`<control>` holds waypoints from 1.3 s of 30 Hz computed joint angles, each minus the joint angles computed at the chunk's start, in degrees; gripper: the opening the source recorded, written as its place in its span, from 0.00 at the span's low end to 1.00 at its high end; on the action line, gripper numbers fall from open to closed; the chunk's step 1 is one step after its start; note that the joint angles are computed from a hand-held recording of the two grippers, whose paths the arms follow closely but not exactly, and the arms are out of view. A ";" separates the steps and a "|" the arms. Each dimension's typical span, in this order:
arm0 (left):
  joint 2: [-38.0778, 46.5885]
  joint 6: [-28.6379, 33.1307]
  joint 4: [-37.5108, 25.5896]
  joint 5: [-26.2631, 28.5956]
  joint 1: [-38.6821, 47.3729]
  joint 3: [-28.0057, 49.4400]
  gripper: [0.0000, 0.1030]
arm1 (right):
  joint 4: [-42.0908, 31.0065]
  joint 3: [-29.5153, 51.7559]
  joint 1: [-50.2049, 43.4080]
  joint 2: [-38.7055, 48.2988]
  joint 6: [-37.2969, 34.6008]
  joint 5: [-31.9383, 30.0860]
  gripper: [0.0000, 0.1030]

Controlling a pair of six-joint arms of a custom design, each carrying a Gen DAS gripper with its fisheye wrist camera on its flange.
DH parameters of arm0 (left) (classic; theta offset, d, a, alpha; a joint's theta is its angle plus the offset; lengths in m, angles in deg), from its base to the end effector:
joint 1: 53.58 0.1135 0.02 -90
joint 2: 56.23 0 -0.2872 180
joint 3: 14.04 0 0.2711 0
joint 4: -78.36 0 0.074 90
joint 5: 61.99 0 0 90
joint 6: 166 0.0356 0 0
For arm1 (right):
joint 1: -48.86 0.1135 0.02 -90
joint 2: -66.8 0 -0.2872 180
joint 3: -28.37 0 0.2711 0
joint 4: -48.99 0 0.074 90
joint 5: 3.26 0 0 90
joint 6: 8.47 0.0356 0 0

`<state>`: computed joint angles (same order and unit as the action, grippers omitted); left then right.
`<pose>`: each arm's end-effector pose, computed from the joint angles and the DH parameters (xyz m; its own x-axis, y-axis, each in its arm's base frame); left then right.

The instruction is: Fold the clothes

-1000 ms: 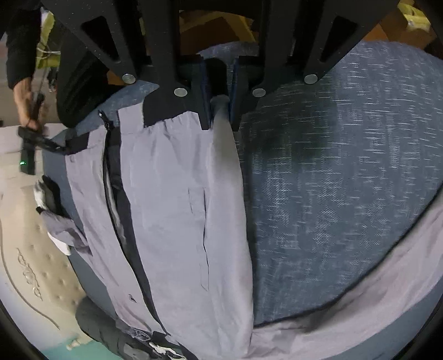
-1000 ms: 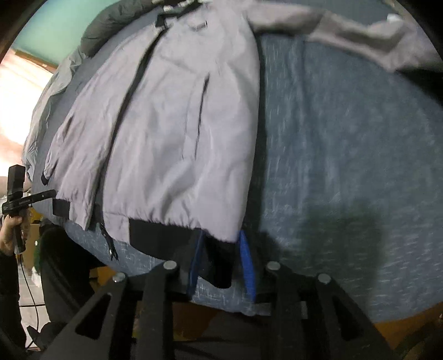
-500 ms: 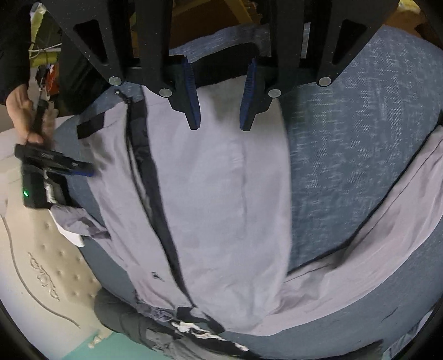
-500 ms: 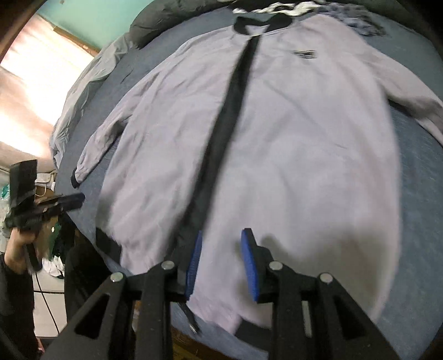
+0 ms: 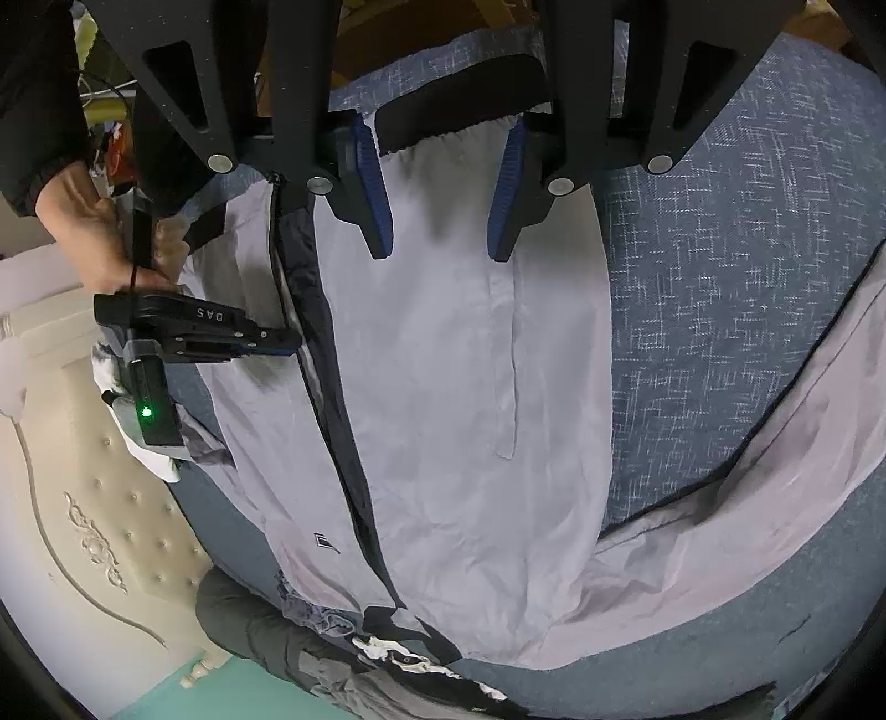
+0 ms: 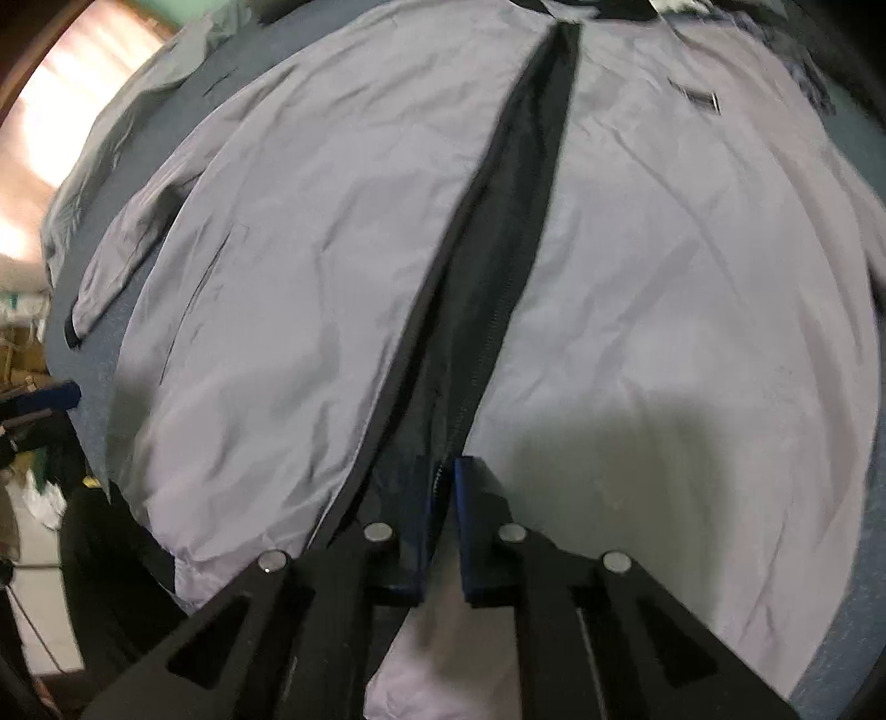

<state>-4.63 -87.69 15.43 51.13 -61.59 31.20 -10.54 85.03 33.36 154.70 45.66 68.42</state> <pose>0.1454 -0.0346 0.2087 -0.9609 -0.0530 -0.2719 0.0725 0.8993 -0.4313 0.2341 -0.0533 0.1521 -0.9318 -0.3188 -0.1733 -0.3557 0.8970 0.2626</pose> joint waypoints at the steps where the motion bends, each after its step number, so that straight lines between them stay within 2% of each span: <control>1: 0.27 0.63 0.06 0.29 0.69 -0.25 0.38 | -0.24 0.31 -0.94 0.42 -0.23 -1.20 0.05; 5: 0.83 2.26 0.13 1.28 3.22 -0.92 0.38 | -2.61 1.79 -2.47 0.80 -0.53 -6.85 0.03; 10: 0.19 1.45 -0.86 1.24 2.87 -0.52 0.39 | 1.60 0.44 1.81 2.03 2.83 -4.09 0.04; 11: -0.41 1.01 -1.34 1.10 2.33 -0.22 0.41 | 2.32 0.41 2.54 2.85 3.45 -3.11 0.07; 13: -1.53 0.25 -2.13 0.87 1.18 0.38 0.42 | 1.41 0.91 0.13 3.62 3.00 -5.89 0.08; 15: -2.15 -0.74 -2.31 0.62 -0.33 0.77 0.46 | -3.07 3.06 -4.84 3.61 -0.09 -10.21 0.09; 18: -1.85 -2.96 -1.26 -0.32 -3.37 0.96 0.48 | -9.62 6.96 -14.33 2.87 -8.01 -12.33 0.17; 22: 0.87 -7.40 3.13 -1.66 -8.76 0.79 0.49 | -17.42 14.70 -27.28 4.03 -19.30 -13.48 0.26; 24: 3.44 -10.23 6.60 -2.36 -12.38 0.66 0.49 | -18.30 18.25 -33.02 6.54 -21.98 -12.34 0.31; 26: 6.36 -12.80 10.20 -2.72 -15.72 0.67 0.49 | -19.51 21.55 -38.73 10.00 -25.48 -10.16 0.44; 31: 15.58 -18.79 18.68 -3.66 -24.14 2.15 0.49 | -21.43 23.24 -48.49 14.27 -33.11 -4.33 0.45; 35: 22.04 -21.83 23.39 -3.98 -28.74 3.86 0.49 | -25.41 26.08 -53.41 19.90 -36.11 -2.99 0.45; 39: 28.28 -24.44 27.86 -3.36 -32.17 5.69 0.49 | -25.18 25.84 -55.17 22.04 -36.33 -2.55 0.45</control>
<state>23.65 -112.12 43.29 47.77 -93.76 36.89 -35.72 110.87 -21.81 176.74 9.33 65.87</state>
